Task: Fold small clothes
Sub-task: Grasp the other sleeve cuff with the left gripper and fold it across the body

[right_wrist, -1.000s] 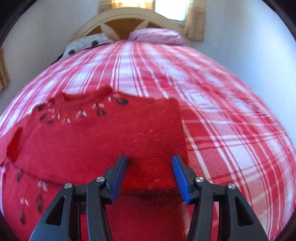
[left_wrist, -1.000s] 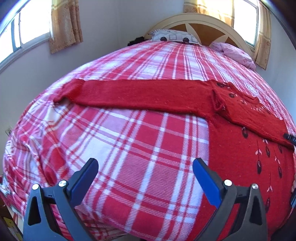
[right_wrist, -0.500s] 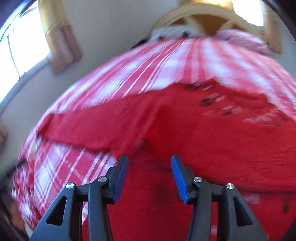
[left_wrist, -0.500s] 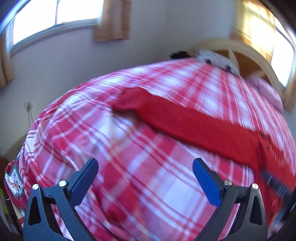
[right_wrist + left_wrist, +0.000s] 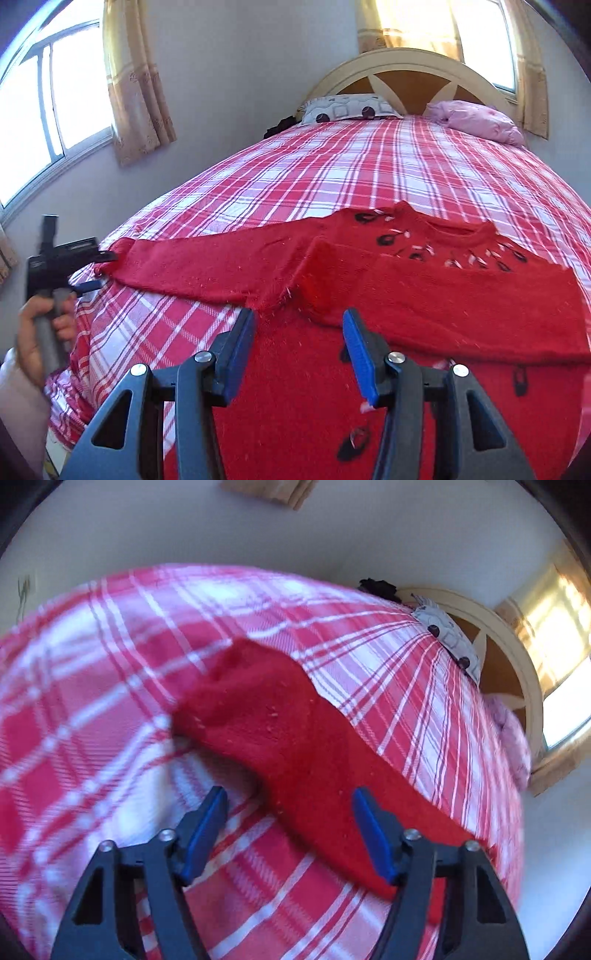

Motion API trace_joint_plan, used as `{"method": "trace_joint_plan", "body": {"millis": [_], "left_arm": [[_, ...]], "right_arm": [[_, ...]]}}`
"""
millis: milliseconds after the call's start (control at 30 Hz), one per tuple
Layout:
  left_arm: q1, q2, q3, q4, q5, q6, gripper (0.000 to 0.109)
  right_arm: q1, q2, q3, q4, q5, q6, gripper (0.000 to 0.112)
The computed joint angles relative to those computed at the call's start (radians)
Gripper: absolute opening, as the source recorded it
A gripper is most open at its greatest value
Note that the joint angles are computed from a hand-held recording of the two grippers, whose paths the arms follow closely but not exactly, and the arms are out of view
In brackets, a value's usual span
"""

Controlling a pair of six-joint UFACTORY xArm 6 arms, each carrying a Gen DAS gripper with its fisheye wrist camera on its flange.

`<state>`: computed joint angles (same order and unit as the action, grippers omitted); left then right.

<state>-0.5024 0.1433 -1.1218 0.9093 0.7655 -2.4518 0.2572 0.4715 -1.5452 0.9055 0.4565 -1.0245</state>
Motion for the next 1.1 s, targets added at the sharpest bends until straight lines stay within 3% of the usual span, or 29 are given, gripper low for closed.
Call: {"method": "trace_joint_plan", "body": {"millis": [133, 233, 300, 467, 667, 1000, 1100], "left_arm": [[0.02, 0.0, 0.003, 0.094, -0.011, -0.091, 0.066], [0.04, 0.002, 0.022, 0.12, -0.04, -0.15, 0.04], [0.04, 0.002, 0.025, 0.097, -0.02, -0.126, 0.016], [0.045, -0.015, 0.063, 0.162, -0.044, -0.177, 0.013], [0.027, 0.005, 0.02, 0.085, 0.022, -0.06, 0.013], [0.032, 0.012, 0.001, 0.039, 0.048, 0.026, 0.008], [0.019, 0.008, -0.015, 0.038, 0.096, 0.041, 0.007]], "right_arm": [[-0.019, -0.034, 0.051, -0.018, 0.01, 0.032, 0.051], [-0.034, -0.037, 0.063, -0.013, 0.015, 0.062, 0.051], [-0.043, -0.035, 0.063, -0.019, 0.027, 0.095, 0.051], [-0.064, -0.038, 0.072, -0.017, 0.032, 0.128, 0.051], [-0.091, -0.043, 0.089, -0.013, 0.006, 0.171, 0.051], [-0.106, -0.03, 0.07, 0.009, 0.032, 0.169, 0.051], [-0.105, -0.026, 0.069, 0.011, 0.037, 0.173, 0.051]]}}
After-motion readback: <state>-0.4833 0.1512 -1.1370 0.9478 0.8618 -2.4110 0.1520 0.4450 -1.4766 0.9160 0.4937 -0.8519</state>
